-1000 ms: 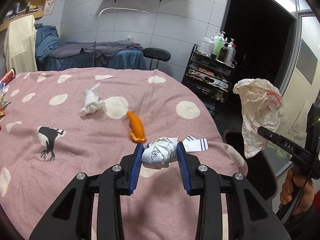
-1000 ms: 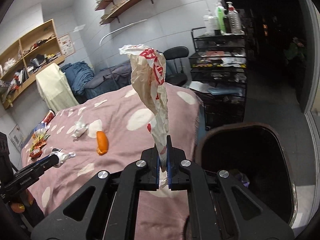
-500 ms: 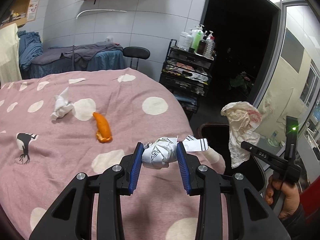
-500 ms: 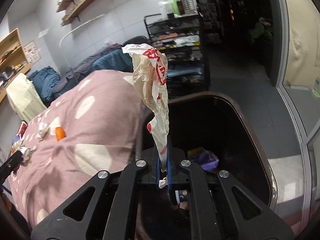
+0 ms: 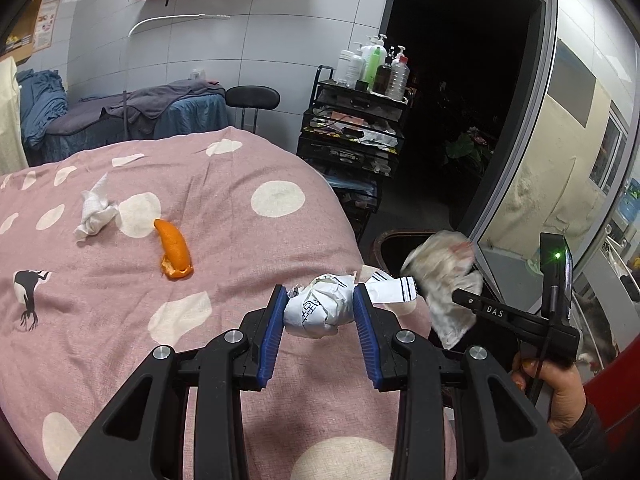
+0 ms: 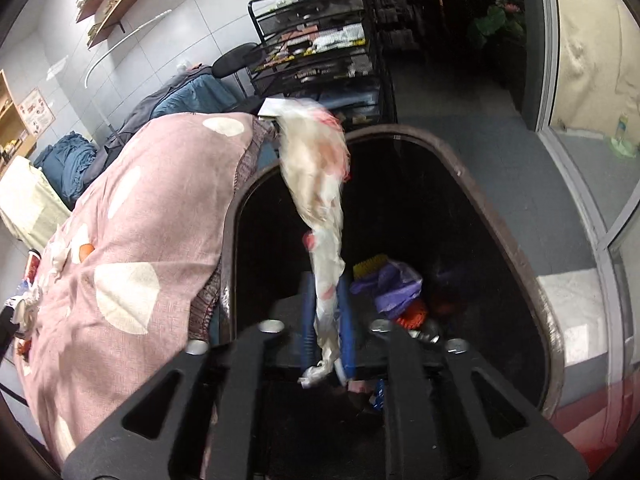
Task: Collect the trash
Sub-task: 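Carry the white plastic bag in the right tool down into the bin while the left tool holds the paper, then lower the crumpled white paper into the bin and open the left tool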
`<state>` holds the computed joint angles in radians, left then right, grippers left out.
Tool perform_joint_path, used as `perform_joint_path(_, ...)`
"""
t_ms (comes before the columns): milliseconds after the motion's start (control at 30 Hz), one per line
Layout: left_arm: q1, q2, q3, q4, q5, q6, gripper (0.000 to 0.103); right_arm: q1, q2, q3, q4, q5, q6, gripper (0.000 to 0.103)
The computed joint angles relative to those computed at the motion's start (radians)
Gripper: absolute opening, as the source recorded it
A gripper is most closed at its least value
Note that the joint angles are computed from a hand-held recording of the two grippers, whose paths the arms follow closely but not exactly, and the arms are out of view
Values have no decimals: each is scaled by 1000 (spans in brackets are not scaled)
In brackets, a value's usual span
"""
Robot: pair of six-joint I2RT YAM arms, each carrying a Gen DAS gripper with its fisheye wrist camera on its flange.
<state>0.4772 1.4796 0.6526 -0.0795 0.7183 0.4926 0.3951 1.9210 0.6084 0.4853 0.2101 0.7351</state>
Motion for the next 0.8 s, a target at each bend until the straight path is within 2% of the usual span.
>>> perform_joint_path(33,-2,0,-1,0,-2,2,35,7,-2,-6,9,14,6,60)
perform_joint_path(67,-5,-1,-3,2,-4,3,35,18,-14,-21,25,42,8,73)
perform_joint_path(367,-35,-10,-12,4,-13,-6,35,80,-88,-62,67,158,-8,84)
perform_joint_path(533,-74,-24,-16,9,-26,-18,35,130,-167,-126,134,289,-4,90)
perform_joint_path(800,-193,-2,7,16,-79,-47,35,208,-258,-208,229,480,2,95)
